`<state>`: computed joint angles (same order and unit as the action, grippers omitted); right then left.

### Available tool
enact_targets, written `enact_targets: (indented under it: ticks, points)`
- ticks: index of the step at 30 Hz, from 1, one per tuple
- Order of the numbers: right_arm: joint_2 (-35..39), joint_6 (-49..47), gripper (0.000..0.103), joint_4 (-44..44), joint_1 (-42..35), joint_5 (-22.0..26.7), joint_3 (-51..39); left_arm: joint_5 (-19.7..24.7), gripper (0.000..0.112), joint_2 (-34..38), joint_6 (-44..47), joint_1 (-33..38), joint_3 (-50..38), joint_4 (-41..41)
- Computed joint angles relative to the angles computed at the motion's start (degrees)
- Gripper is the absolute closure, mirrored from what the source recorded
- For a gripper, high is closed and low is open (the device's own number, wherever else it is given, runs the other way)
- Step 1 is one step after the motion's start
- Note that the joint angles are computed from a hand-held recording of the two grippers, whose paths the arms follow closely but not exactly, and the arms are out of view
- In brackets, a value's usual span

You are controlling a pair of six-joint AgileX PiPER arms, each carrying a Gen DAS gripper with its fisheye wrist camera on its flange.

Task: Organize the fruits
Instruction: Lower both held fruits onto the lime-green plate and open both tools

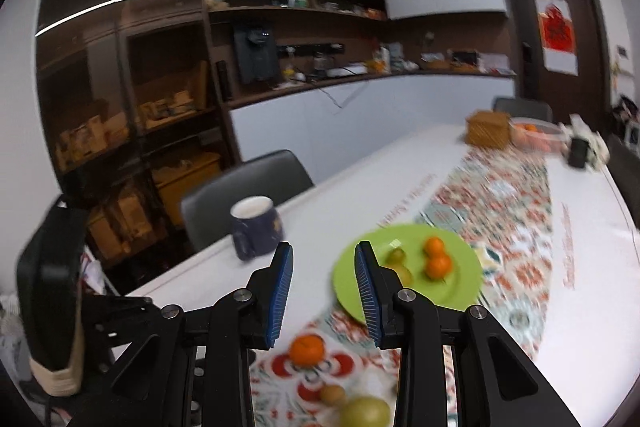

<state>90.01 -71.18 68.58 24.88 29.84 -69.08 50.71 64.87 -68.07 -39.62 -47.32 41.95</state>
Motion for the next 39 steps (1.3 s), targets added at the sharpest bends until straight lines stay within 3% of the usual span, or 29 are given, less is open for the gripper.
enact_targets:
  ticks: [6,15,21,28,34,39]
  points:
    - [-1.0,11.5,0.070,-11.8,3.9,-3.0,-2.9,-1.3,0.076,-2.9,1.8,2.6,0.6,0.5]
    - [0.2,27.9,0.069,-26.9,5.2,-4.4,-5.9,-9.7,0.076,-0.3,14.1,11.1,-2.7,-4.2]
    - [3.9,36.7,0.069,-35.1,5.3,-4.5,-9.7,-17.4,0.076,6.4,27.9,19.5,-6.8,-12.2]
    - [12.0,47.2,0.069,-44.6,4.6,-2.4,-16.6,-25.0,0.076,17.5,47.2,27.9,-11.9,-27.8]
    - [21.4,56.0,0.069,-51.9,3.9,2.6,-26.1,-26.5,0.076,28.5,60.3,31.8,-18.2,-38.3]
    - [27.9,61.1,0.069,-55.6,3.5,6.3,-32.9,-25.7,0.076,35.3,64.2,33.5,-22.5,-41.0]
